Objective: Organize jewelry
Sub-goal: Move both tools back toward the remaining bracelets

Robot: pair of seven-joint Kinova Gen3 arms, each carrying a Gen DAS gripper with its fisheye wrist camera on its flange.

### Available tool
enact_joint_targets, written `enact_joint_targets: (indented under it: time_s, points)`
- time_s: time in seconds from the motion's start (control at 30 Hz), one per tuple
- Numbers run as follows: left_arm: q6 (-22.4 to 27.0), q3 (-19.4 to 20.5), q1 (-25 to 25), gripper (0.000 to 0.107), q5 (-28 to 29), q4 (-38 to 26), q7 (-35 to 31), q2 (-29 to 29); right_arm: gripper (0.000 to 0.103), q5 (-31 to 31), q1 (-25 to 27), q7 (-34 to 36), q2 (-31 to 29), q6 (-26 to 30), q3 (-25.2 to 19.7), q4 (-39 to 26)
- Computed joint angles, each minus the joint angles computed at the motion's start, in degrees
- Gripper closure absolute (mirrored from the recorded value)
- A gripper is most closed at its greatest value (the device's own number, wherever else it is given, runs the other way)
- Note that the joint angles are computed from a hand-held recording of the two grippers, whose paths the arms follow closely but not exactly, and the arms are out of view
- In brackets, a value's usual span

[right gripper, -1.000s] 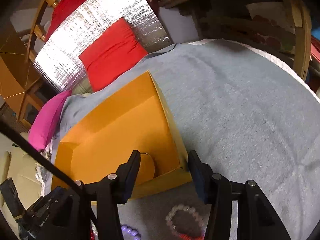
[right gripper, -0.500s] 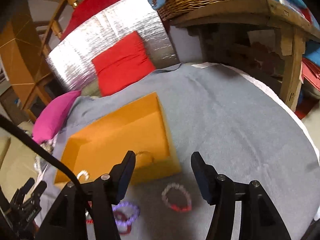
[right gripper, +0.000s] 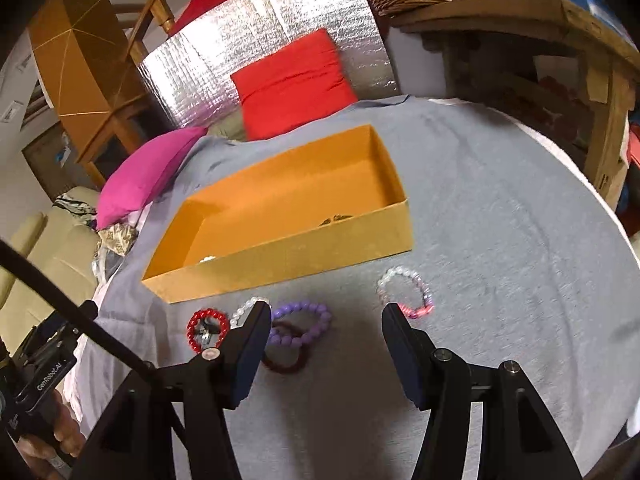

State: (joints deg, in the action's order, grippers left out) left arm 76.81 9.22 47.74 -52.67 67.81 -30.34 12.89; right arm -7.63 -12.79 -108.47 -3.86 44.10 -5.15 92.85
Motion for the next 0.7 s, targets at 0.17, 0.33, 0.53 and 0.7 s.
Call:
enact_joint_targets:
  time_s: [0.17, 0.33, 0.53, 0.7]
  points:
    - [0.0, -0.1, -0.6, 0.03, 0.9, -0.1, -0.2, 0.0, 0.041, -1.9, -0.5, 1.5, 1.1, 0.3, 0.0, -0.4]
    - [-0.3, 0.0, -0.9, 0.03, 1.4, 0.1, -0.5, -0.2, 0.041, -1.7, -1.0, 1.4, 2.2, 1.2, -0.5, -1.4]
    - [-0.4, -0.1, -1.6, 0.03, 2.6, 0.1, -0.9, -0.1, 0.041, -2.2, -1.3, 1.1, 3.1, 2.0, -0.5, -2.1]
    - [-0.3, -0.3, -2.0, 0.03, 3.3, 0.1, -1.2, 0.1, 0.041, -2.8, -1.3, 1.2, 3.9, 2.7, -0.5, -2.7]
